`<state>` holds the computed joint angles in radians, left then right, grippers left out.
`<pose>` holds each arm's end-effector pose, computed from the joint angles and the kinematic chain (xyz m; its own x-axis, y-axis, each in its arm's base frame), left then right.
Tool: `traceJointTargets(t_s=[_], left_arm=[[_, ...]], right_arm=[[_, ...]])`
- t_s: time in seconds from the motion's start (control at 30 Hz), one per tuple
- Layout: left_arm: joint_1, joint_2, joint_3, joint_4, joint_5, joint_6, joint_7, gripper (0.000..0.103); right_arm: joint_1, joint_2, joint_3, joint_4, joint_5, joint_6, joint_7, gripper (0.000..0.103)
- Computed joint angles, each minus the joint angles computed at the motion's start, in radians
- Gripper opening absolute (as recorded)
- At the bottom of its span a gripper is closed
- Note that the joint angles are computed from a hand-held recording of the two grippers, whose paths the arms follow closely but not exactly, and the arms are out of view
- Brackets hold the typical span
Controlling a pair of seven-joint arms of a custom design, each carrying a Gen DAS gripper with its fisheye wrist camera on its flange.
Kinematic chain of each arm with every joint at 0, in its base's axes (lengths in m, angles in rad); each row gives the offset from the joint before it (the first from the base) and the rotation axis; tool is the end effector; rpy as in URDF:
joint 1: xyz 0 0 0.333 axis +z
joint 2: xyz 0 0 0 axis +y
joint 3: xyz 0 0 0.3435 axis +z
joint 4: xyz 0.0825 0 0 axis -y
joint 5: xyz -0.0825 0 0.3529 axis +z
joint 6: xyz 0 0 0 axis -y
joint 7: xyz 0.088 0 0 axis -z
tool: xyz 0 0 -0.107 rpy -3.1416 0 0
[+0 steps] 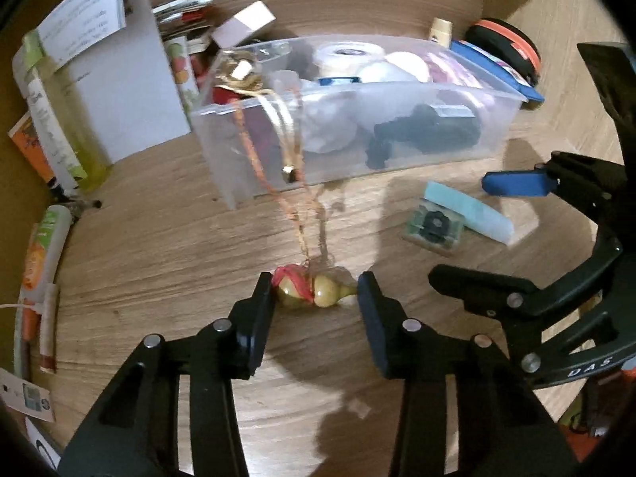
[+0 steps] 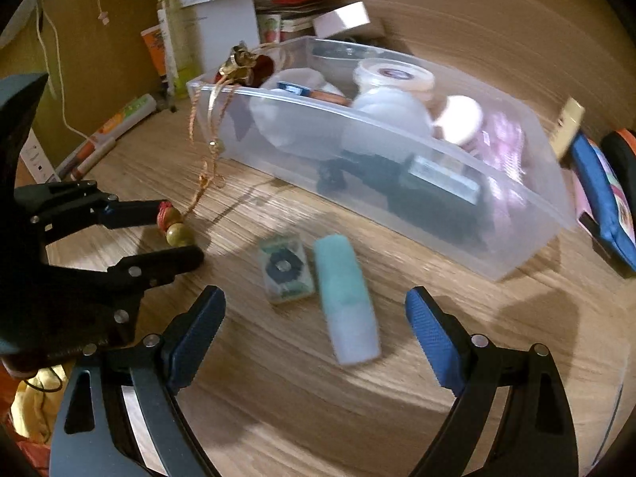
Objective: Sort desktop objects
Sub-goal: 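Grasp the gold gourd with the left tool while the right tool grasps the green packet, then carry the gourd ornament and green packet over the clear box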
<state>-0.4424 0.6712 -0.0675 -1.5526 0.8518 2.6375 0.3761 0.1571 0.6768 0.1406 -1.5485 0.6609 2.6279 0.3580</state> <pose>0.6306 -0.3623 0.3339 0.0458 -0.9985 -0.0299 -0.7990 -0.0186 -0.6010 0.7075 0.1781 0.3340 0.8095 -0.5871 -0.0054 -0.4758 -0.6507 -0.5918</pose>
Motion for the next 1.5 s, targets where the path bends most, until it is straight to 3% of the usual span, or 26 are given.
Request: traceJointTargets(t_s=[0.1,0.13,0.23,0.3,0.53,0.63,0.67,0.83,1.13,1.5], left_arm=[[0.018,-0.015,0.0,-0.032,-0.006,0.063,-0.024,0.042],[0.013,-0.02,0.009,-0.041,0.003,0.072,-0.044,0.042],[0.005,-0.039,0.033,-0.069,0.036,0.115,-0.107,0.042],[-0.001,-0.05,0.049,-0.086,0.065,0.141,-0.156,0.042],[0.001,-0.081,0.075,-0.126,0.149,0.214,-0.281,0.042],[0.003,-0.094,0.081,-0.133,0.185,0.232,-0.317,0.042],[-0.003,-0.1,0.088,-0.134,0.204,0.234,-0.334,0.042],[-0.011,-0.128,0.103,-0.144,0.295,0.243,-0.426,0.042],[0.007,-0.161,0.077,-0.135,0.426,0.234,-0.531,0.042],[0.021,-0.134,0.056,-0.041,0.461,0.244,-0.518,0.042]], right_arm=[[0.015,0.02,-0.013,0.031,-0.018,-0.016,0.032,0.082],[0.019,0.028,-0.019,0.044,-0.031,-0.032,0.044,0.074],[0.012,0.027,-0.002,0.03,-0.028,-0.004,0.015,0.063],[0.01,0.025,0.003,0.031,-0.025,-0.006,0.008,0.047],[-0.026,0.016,0.026,0.036,0.016,-0.051,-0.023,0.044],[-0.047,-0.011,0.043,0.013,0.063,-0.055,-0.066,0.032],[-0.05,-0.019,0.042,0.008,0.072,-0.061,-0.075,0.024],[-0.02,-0.029,0.004,-0.01,0.052,-0.04,-0.071,0.022],[-0.043,-0.043,0.029,-0.031,0.104,-0.013,-0.148,0.022],[-0.068,-0.073,0.043,-0.027,0.183,-0.023,-0.212,0.022]])
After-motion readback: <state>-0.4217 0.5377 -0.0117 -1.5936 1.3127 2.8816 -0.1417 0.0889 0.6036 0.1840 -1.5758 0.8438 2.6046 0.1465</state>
